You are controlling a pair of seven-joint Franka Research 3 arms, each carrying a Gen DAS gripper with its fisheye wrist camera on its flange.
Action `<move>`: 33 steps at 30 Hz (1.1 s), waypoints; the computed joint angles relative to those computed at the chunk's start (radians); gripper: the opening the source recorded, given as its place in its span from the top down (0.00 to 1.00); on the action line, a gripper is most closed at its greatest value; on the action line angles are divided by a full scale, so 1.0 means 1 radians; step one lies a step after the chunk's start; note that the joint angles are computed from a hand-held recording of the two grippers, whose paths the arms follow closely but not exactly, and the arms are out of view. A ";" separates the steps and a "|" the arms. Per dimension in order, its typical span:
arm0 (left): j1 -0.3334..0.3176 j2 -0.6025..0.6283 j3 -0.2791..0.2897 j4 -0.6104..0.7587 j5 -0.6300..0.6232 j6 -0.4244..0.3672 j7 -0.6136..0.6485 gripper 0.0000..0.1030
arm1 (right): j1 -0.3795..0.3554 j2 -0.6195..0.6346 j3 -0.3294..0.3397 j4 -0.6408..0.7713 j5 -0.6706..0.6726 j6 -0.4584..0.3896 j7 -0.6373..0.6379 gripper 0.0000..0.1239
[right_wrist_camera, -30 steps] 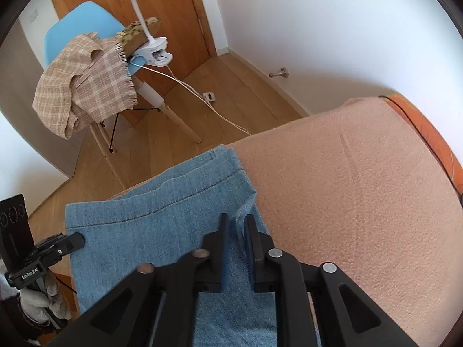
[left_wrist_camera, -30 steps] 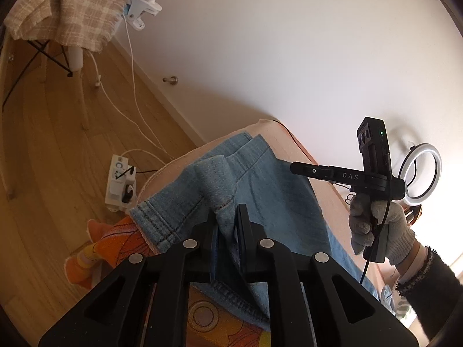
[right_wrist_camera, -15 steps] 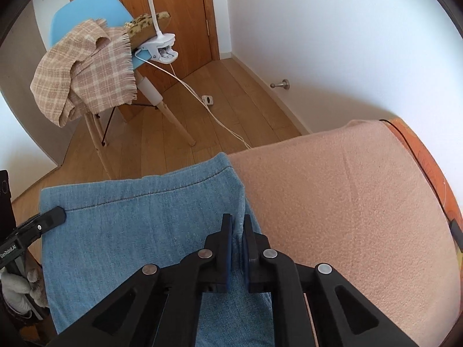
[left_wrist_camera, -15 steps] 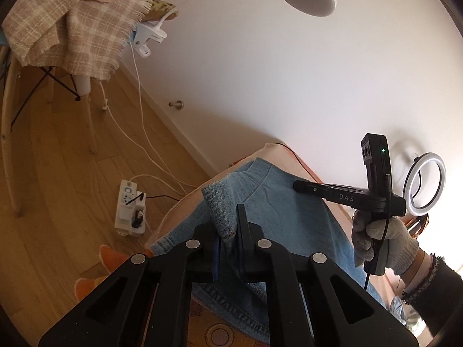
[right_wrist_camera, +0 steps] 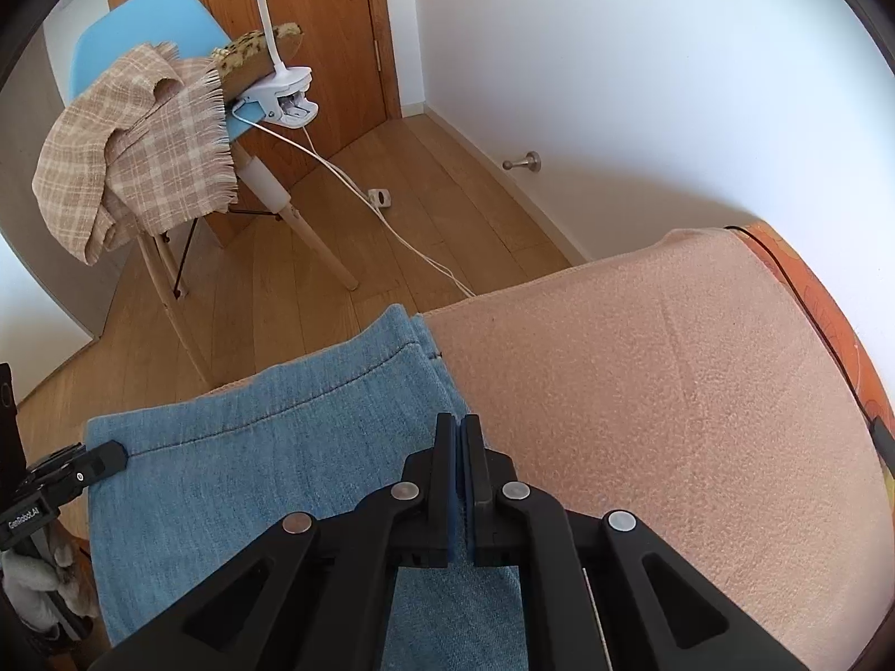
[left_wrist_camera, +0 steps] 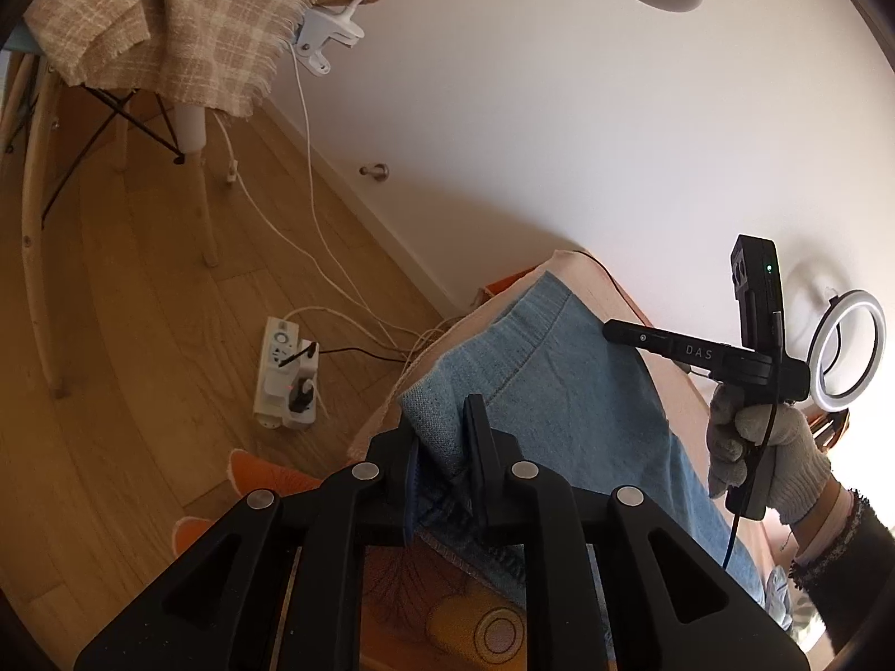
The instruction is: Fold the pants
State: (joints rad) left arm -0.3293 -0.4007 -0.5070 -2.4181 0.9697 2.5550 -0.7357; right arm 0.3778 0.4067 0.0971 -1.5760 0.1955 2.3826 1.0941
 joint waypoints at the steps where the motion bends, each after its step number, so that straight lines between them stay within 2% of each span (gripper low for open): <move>1: -0.007 -0.001 0.001 0.005 -0.017 -0.021 0.021 0.82 | 0.004 -0.008 -0.007 -0.011 -0.009 0.009 0.014 0.98; 2: -0.018 -0.003 0.004 0.010 -0.046 -0.052 0.049 0.79 | 0.007 -0.018 -0.014 -0.022 -0.019 0.019 0.031 0.93; 3: -0.028 -0.009 0.008 0.011 -0.072 -0.076 0.069 0.75 | 0.003 -0.029 -0.016 -0.031 -0.018 0.021 0.039 0.80; 5: -0.034 -0.038 0.010 -0.006 -0.094 -0.089 0.064 0.75 | -0.019 -0.065 -0.009 -0.062 0.016 0.039 0.033 0.70; 7: -0.042 -0.063 0.012 -0.014 -0.117 -0.096 0.078 0.75 | -0.045 -0.109 0.002 -0.092 0.071 0.046 0.016 0.69; 9: -0.047 -0.073 0.011 -0.005 -0.131 -0.100 0.118 0.75 | -0.060 -0.168 0.001 -0.136 0.105 0.056 0.010 0.63; 12: -0.043 -0.067 -0.005 0.038 -0.121 -0.097 0.177 0.75 | -0.078 -0.283 -0.005 -0.232 0.144 0.087 -0.009 0.56; 14: -0.035 -0.051 -0.023 0.083 -0.099 -0.096 0.208 0.75 | -0.092 -0.367 -0.013 -0.294 0.185 0.080 -0.030 0.56; 20: -0.016 0.066 -0.045 0.234 0.004 0.023 0.239 0.73 | -0.121 -0.707 -0.061 -0.566 0.254 0.152 -0.042 0.56; 23: -0.036 0.158 -0.036 0.330 0.031 0.081 0.280 0.73 | -0.159 -0.861 -0.090 -0.653 0.245 0.122 0.009 0.55; 26: -0.072 0.247 -0.021 0.428 0.054 0.126 0.314 0.61 | -0.215 -0.992 -0.118 -0.703 0.215 0.051 0.072 0.51; 30: -0.136 0.379 0.007 0.571 0.049 0.171 0.403 0.60 | -0.321 -1.134 -0.144 -0.733 0.138 -0.040 0.149 0.39; 33: -0.189 0.493 0.022 0.694 -0.017 0.198 0.527 0.51 | -0.397 -1.226 -0.175 -0.750 0.091 -0.089 0.176 0.32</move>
State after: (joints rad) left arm -0.5181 0.0920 -0.4848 -1.7241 0.9530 2.7526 -0.2089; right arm -0.0193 -0.8193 -0.0776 -2.3261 0.2866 2.2932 1.2701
